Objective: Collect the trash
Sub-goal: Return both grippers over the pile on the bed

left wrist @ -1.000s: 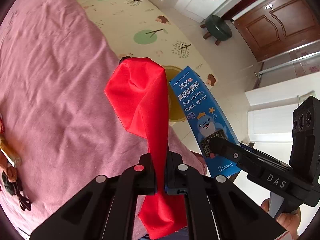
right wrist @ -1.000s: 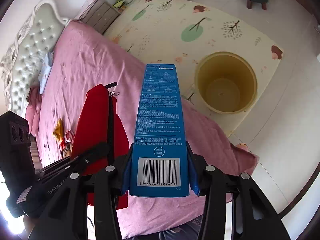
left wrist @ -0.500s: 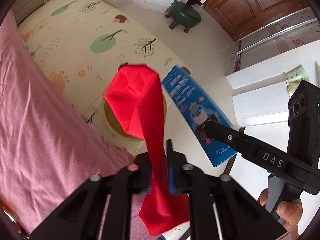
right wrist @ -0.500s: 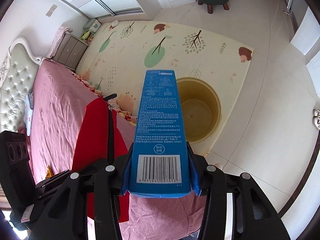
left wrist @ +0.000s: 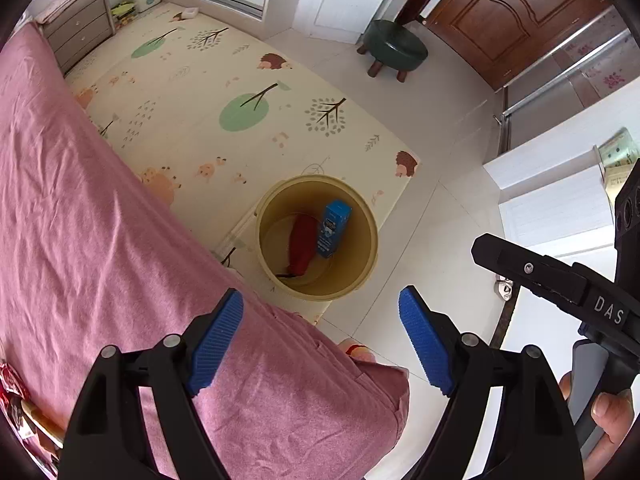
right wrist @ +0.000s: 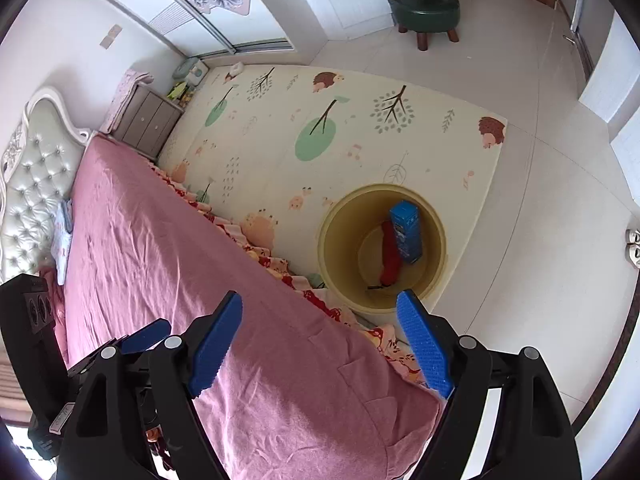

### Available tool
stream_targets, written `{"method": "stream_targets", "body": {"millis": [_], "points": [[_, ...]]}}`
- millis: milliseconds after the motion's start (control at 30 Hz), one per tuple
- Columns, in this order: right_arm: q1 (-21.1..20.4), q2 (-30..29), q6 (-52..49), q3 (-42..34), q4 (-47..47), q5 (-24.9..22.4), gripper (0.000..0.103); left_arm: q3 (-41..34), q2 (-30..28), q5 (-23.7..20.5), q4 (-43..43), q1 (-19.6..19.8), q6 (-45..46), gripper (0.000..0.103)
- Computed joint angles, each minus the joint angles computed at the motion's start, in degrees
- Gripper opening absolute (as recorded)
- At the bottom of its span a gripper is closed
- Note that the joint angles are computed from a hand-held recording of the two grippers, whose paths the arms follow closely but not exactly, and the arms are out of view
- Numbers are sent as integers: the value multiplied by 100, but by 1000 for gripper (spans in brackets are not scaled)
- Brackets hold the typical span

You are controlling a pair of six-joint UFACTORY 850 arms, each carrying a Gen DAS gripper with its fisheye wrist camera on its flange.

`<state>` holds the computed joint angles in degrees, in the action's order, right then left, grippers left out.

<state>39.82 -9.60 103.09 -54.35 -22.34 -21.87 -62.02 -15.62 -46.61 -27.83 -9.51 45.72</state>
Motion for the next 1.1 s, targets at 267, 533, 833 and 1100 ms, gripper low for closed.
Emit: {"method": "stream_targets", "body": {"millis": [267,533,833,1100], "points": [[250,-691,-1219,-986,794,-46,78,203,278,-80,-30,746,-23,80],[564,-1604,-2760,-2394,1672,-421,78,438,605,-37,97,1757,46,80],[980,-3132,-4882,-4613,3047,-1137,77,606,727,-6,390,3230,8,80],[1334,-4900,-5990,-7462,3493,-2435,73,386,414,0,602,4464,-469,80]]}}
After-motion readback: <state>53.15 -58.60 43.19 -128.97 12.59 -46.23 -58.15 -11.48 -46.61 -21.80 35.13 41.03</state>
